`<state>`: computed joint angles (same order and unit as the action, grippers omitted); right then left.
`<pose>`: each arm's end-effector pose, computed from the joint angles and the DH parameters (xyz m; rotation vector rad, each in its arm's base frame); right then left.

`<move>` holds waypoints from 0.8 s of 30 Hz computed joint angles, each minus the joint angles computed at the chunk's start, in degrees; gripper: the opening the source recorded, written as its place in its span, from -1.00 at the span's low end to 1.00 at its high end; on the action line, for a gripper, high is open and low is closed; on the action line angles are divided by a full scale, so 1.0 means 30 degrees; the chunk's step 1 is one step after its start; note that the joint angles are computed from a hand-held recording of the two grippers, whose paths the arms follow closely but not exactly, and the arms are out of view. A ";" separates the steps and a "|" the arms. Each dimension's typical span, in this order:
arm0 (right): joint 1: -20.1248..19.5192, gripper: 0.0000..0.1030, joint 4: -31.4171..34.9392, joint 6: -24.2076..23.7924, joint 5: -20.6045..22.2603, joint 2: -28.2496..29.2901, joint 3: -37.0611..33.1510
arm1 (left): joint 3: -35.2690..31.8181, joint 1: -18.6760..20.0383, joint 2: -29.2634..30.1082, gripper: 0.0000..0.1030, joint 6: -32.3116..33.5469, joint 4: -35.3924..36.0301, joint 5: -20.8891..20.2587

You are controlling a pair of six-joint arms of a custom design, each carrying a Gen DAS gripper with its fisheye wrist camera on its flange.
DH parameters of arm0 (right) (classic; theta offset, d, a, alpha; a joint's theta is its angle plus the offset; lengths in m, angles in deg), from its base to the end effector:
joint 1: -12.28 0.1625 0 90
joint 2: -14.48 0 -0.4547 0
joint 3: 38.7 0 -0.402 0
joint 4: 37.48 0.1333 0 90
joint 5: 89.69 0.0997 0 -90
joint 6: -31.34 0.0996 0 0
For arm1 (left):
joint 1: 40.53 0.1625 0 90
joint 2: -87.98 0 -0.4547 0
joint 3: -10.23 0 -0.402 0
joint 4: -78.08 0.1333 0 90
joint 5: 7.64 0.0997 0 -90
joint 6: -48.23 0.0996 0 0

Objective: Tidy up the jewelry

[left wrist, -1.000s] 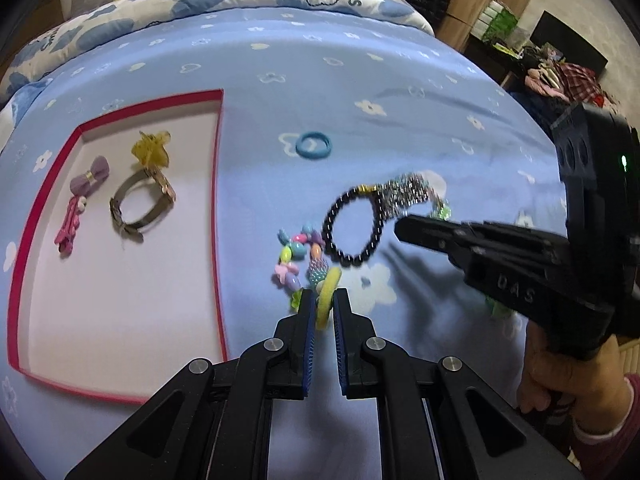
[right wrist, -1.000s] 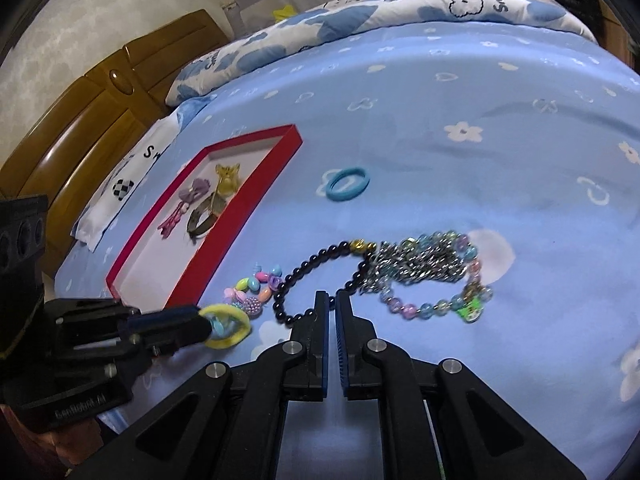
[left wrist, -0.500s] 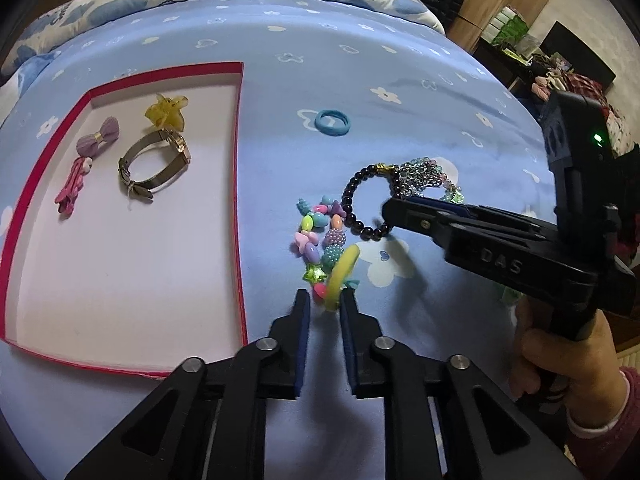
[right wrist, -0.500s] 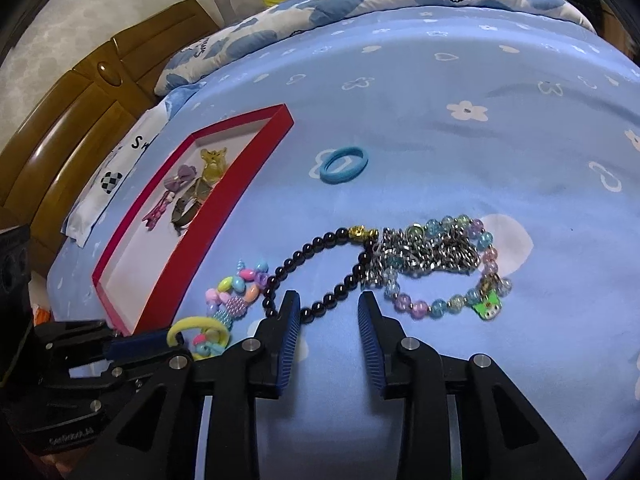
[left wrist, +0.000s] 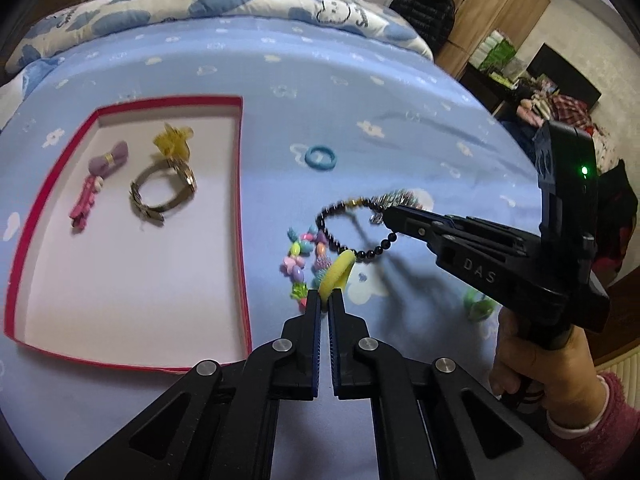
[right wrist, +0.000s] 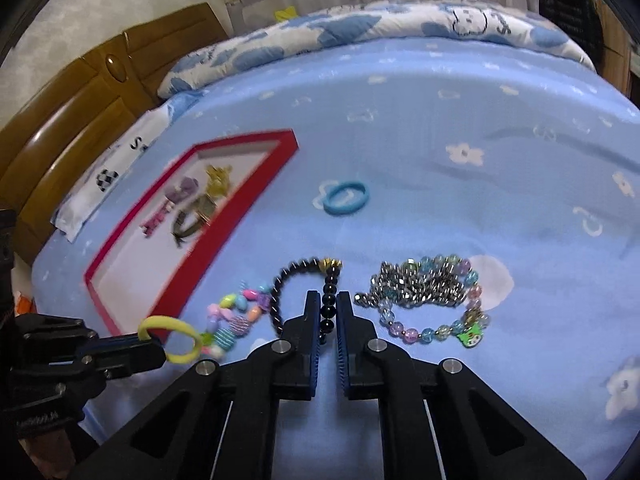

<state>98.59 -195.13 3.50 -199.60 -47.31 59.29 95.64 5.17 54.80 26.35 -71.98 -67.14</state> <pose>0.0558 -0.6783 0.2979 0.4190 -2.5740 0.5816 -0.3833 -0.6560 0.0221 0.4780 2.6722 -0.5596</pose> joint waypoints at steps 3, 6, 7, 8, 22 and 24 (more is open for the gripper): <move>0.0239 -0.87 -0.0205 -0.0136 0.0295 -0.0266 0.0033 | 0.0500 -0.0172 -0.0467 -0.96 0.0210 -0.0757 0.0142; 0.0468 -0.87 -0.0415 -0.0240 0.0505 -0.0423 0.0016 | 0.1028 -0.0341 -0.0919 -0.96 0.0244 -0.1356 0.0314; 0.0565 -0.87 -0.0477 -0.0293 0.0572 -0.0488 0.0010 | 0.1223 -0.0377 -0.1090 -0.96 0.0262 -0.1569 0.0412; 0.0658 -0.87 -0.0507 -0.0312 0.0630 -0.0539 -0.0005 | 0.1436 -0.0394 -0.1271 -0.96 0.0262 -0.1777 0.0493; 0.1654 -0.87 -0.0157 -0.0725 0.0953 -0.0054 -0.0408 | 0.3936 -0.0033 -0.3493 -0.96 -0.1591 -0.2954 0.2205; 0.1848 -0.87 -0.0020 -0.0792 0.1043 0.0202 -0.0600 | 0.4219 0.0043 -0.3784 -0.96 -0.1909 -0.3074 0.2439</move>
<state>104.14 -195.19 1.13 -196.47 -46.70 57.49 108.30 5.29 43.45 20.62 -81.20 -59.82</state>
